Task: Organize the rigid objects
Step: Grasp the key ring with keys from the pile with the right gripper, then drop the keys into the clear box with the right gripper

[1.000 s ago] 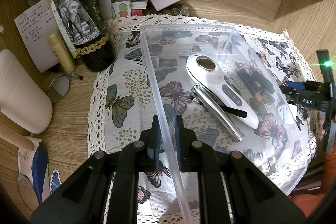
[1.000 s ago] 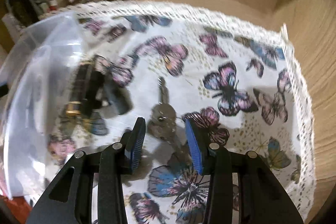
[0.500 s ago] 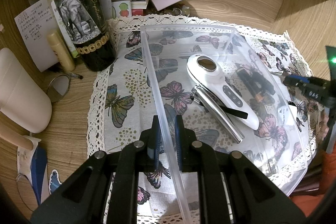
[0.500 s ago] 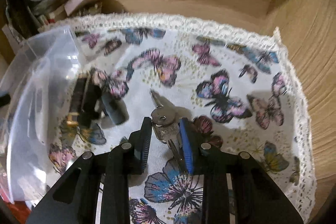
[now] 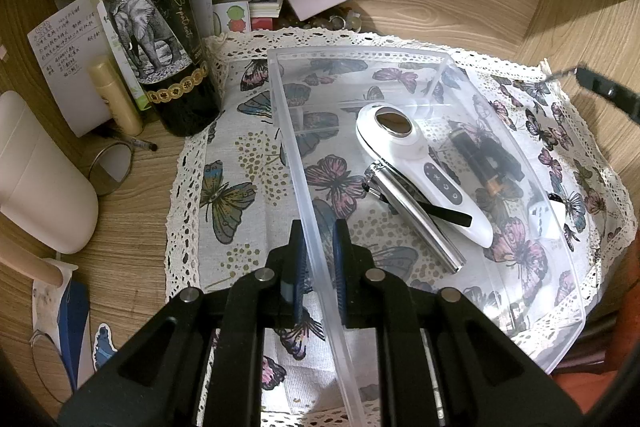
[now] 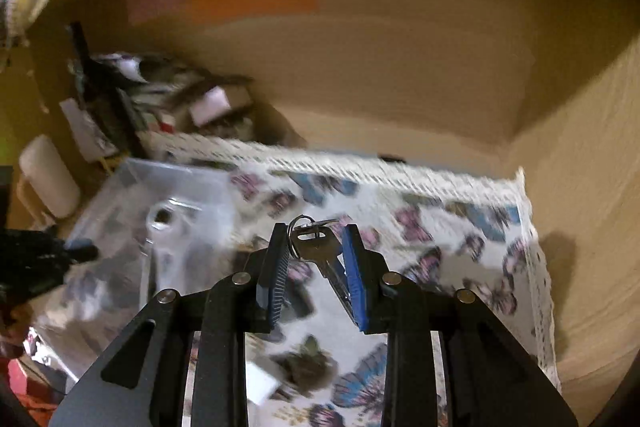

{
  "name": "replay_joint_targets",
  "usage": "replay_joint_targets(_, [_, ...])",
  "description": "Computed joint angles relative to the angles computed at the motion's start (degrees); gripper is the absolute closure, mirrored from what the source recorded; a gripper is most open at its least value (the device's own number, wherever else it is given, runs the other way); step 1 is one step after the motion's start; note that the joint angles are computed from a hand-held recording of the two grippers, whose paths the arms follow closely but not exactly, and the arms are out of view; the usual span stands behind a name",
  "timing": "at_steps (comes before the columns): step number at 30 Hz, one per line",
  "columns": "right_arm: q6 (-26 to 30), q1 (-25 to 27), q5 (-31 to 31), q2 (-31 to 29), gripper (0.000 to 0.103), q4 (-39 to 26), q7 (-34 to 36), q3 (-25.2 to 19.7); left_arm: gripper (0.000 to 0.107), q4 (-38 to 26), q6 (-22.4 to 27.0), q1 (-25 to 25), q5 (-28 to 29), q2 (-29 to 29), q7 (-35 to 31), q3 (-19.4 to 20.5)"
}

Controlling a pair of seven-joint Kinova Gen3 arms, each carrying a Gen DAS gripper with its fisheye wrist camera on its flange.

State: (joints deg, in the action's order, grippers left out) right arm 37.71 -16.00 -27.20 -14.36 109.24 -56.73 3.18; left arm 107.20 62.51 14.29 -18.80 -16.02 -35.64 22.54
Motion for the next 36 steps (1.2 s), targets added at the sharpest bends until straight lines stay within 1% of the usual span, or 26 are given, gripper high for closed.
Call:
replay_joint_targets(1, [-0.64, -0.59, -0.59, 0.17, 0.078, 0.05, 0.46, -0.15, 0.095, 0.0, 0.0, 0.01, -0.01, 0.0, 0.01, -0.01])
replay_joint_targets(8, [-0.33, -5.63, -5.26, -0.73, 0.078, -0.47, 5.59, -0.15, 0.095, 0.02, -0.03, 0.05, 0.0, 0.0, 0.05, -0.02])
replay_joint_targets(11, [0.13, -7.54, -8.61, -0.39, 0.078, -0.14, 8.74, 0.82, 0.095, 0.05, -0.1, 0.03, 0.0, 0.03, 0.05, -0.1])
replay_joint_targets(15, [2.13, -8.08, -11.06, 1.17, 0.078, -0.89, 10.73, -0.31, 0.095, 0.02, -0.09, 0.03, -0.05, 0.07, 0.05, -0.11])
replay_joint_targets(20, [3.7, -7.66, -10.35, 3.65, 0.078, -1.79, 10.78, -4.18, 0.095, 0.24, -0.53, 0.0, -0.01, 0.01, -0.11, -0.38])
replay_joint_targets(23, [5.45, -7.32, -10.77, 4.93, 0.078, -2.5, 11.55, -5.01, 0.095, 0.22, -0.53, -0.02, -0.03, 0.04, -0.16, -0.29])
replay_joint_targets(26, [6.18, -6.85, -8.69, 6.29, 0.078, -3.42, 10.34, -7.2, 0.095, 0.32, -0.6, -0.02, -0.01, -0.03, -0.16, -0.26])
replay_joint_targets(29, [7.12, -6.91, -5.28, 7.89, 0.078, -4.56, 9.15, -9.26, 0.095, 0.3, -0.63, -0.04, 0.13, -0.03, -0.09, -0.23])
replay_joint_targets(32, [8.16, -7.15, -1.4, 9.76, 0.078, -5.98, 6.31, -11.16, 0.095, 0.29, -0.6, -0.06, 0.02, 0.0, -0.04, -0.14])
replay_joint_targets(34, [9.03, -7.22, 0.01, 10.68, 0.077, -6.69, 4.99, -11.7, 0.095, 0.28, -0.57, -0.06, -0.1, 0.07, -0.04, -0.08])
replay_joint_targets(36, [9.41, -7.03, -0.06, 11.15, 0.077, -6.95, 4.6, -11.7, 0.095, 0.29, -0.65, -0.01, -0.01, 0.11, -0.1, -0.2])
